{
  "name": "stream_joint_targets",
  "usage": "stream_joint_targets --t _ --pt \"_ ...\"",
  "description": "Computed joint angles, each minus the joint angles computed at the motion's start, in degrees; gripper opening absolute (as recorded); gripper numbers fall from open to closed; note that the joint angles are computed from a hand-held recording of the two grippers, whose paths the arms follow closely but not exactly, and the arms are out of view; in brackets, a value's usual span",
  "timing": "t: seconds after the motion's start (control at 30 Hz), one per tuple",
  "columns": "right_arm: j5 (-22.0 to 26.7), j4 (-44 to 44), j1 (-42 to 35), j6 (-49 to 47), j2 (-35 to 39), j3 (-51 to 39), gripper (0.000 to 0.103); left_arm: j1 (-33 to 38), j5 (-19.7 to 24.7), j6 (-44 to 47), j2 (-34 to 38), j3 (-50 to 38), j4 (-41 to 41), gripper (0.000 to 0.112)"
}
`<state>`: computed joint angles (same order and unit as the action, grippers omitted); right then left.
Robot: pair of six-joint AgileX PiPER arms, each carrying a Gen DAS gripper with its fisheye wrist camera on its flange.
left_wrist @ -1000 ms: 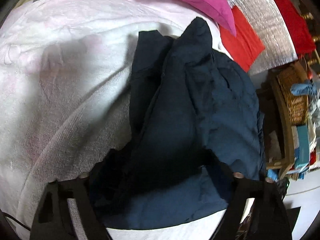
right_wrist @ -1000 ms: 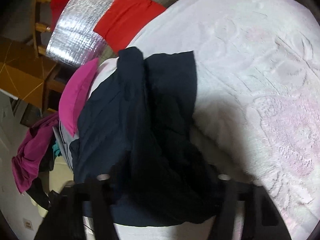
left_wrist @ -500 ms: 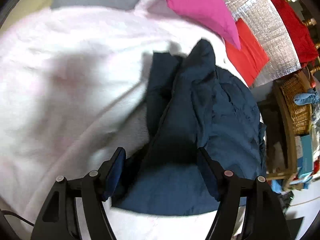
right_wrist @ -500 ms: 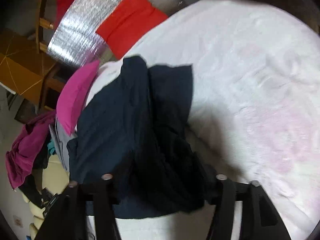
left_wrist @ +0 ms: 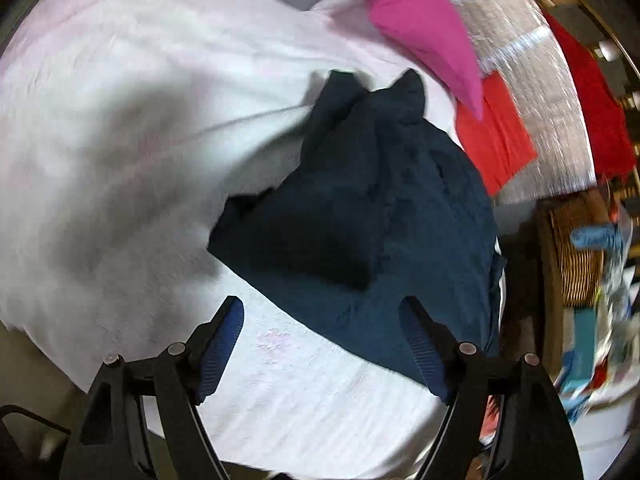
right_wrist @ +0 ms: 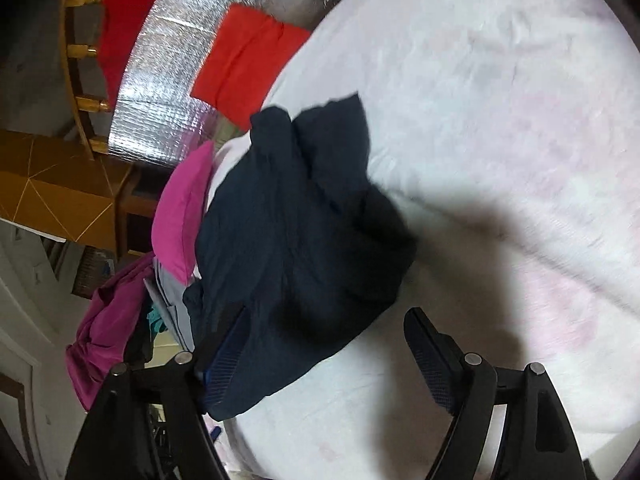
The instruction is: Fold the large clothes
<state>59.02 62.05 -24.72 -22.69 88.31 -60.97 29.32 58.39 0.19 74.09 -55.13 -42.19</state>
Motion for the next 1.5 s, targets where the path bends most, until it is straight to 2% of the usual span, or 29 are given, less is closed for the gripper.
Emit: stream_joint_targets --t 0.13,0.3,0.4,0.43,0.47,0.5,0.53,0.57,0.67,0.77,0.93,1.07,1.13,1.17,1.2,1.3,1.43,1.5 --pt "-5.8 3.8 4.1 1.4 3.0 0.8 0.082 -2.4 -4.9 -2.1 2.5 2.0 -2.7 0.081" --pt "-12.8 11.5 8.2 -1.7 5.6 1.9 0.082 -2.3 -9.9 3.6 6.1 4.7 -13.5 0.080" --pt "-16.9 10.5 10.9 -0.8 5.8 0.8 0.082 -2.3 -10.8 5.9 6.8 4.2 -16.6 0.079" --pt "-18.3 9.2 11.9 0.1 5.7 0.3 0.078 -2.6 -11.6 6.3 7.1 4.0 -17.1 0.079" --pt "-19.2 7.1 12.6 1.5 5.8 -0.6 0.069 -3.1 -12.7 6.2 7.3 3.7 -16.8 0.069" --pt "-20.6 3.7 14.1 3.8 6.0 -1.7 0.064 -3.5 -13.4 6.1 7.8 3.3 -16.5 0.059" --pt "-21.4 2.5 14.6 4.4 6.2 -2.2 0.059 -3.6 -13.9 7.0 8.2 3.1 -17.1 0.057" --pt "-22.0 2.3 14.8 4.1 6.0 -2.0 0.057 -3.9 -14.5 7.7 8.4 2.9 -17.6 0.051" --pt "-25.4 -1.9 17.2 5.1 3.9 -2.3 0.040 -5.9 -16.8 8.2 8.4 1.9 -15.9 0.035" --pt "-26.8 -4.4 18.3 5.4 1.8 -2.0 0.034 -6.9 -18.2 7.5 7.7 0.9 -14.2 0.024" --pt "-25.6 -5.1 18.1 2.5 -2.2 0.2 0.030 -3.5 -15.2 9.4 2.9 1.8 -12.2 0.018" --pt "-20.9 -3.6 15.2 -1.5 -4.2 1.7 0.030 -2.6 -13.3 10.3 2.7 0.7 -9.5 0.019" --pt "-17.7 -8.3 15.1 2.1 -1.2 -0.5 0.031 -3.7 -12.3 6.5 7.1 -1.7 -5.7 0.025" --pt "-16.2 -9.6 14.5 3.2 0.4 -1.1 0.035 -3.6 -11.5 5.5 9.0 -2.4 -5.2 0.032" --pt "-14.2 -8.7 13.3 3.8 2.3 -1.6 0.040 -3.2 -11.4 4.8 9.9 -2.5 -5.7 0.041" --pt "-8.3 -3.2 8.7 2.1 5.0 -2.8 0.049 -2.1 -9.6 2.8 11.8 -4.0 -5.7 0.055" --pt "-6.4 -4.4 5.6 3.3 4.3 -3.9 0.056 1.2 -6.8 3.8 13.1 -5.7 -7.2 0.057" --pt "-1.7 -3.0 2.0 1.9 5.3 -5.1 0.057 4.7 -3.3 6.2 12.9 -5.9 -8.5 0.058"
